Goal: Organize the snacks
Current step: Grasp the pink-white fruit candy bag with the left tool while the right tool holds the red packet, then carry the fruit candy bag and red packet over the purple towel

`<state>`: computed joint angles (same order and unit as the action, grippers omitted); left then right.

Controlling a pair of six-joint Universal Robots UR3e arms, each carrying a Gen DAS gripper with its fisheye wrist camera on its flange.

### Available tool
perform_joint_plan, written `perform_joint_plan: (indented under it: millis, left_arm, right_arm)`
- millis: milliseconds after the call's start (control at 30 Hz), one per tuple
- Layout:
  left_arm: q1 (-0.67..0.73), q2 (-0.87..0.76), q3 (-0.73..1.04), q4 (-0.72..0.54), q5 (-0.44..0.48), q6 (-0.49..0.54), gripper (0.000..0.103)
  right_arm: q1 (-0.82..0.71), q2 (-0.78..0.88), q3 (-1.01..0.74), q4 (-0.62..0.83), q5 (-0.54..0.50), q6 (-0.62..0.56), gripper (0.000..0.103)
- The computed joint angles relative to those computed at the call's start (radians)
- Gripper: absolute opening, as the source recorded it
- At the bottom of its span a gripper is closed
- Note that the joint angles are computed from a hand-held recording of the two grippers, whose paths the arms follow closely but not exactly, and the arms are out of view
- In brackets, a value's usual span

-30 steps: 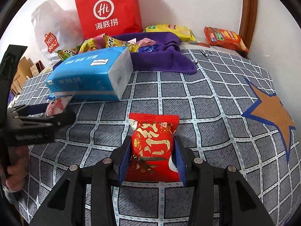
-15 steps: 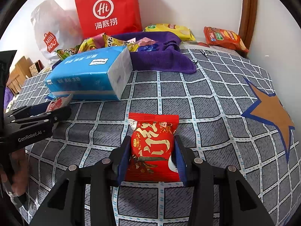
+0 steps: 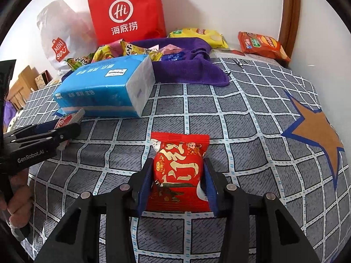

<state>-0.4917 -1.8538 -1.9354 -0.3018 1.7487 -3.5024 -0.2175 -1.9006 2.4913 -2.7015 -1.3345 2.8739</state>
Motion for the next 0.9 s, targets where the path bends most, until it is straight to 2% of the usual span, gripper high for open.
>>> perform_joint_plan:
  millis: [100,333,533,700,800,900]
  left_arm:
    - [0.025,0.057,-0.047,-0.011,-0.063,0.015,0.052]
    - [0.051,0.199,-0.147,-0.044,-0.126,0.049,0.052]
    - [0.096,0.353,-0.181,-0.128,-0.192,0.076,0.052]
    - [0.117,0.44,-0.137,-0.221,-0.202,0.095,0.052]
    - [0.151,0.474,-0.084,-0.297,-0.252,0.117,0.052]
    - [0.156,0.478,-0.019,-0.345,-0.242,0.125,0.052]
  right_arm:
    - [0.018,-0.007,0.001,-0.016,-0.046,0.033,0.043]
    - [0.046,-0.179,-0.028,0.116,-0.072,0.104,0.043]
    - [0.116,-0.249,-0.109,0.213,-0.097,0.18,0.043]
    - [0.153,-0.258,-0.203,0.282,-0.1,0.237,0.043]
    - [0.157,-0.247,-0.265,0.311,-0.083,0.268,0.043]
    - [0.136,-0.236,-0.308,0.325,-0.042,0.277,0.043]
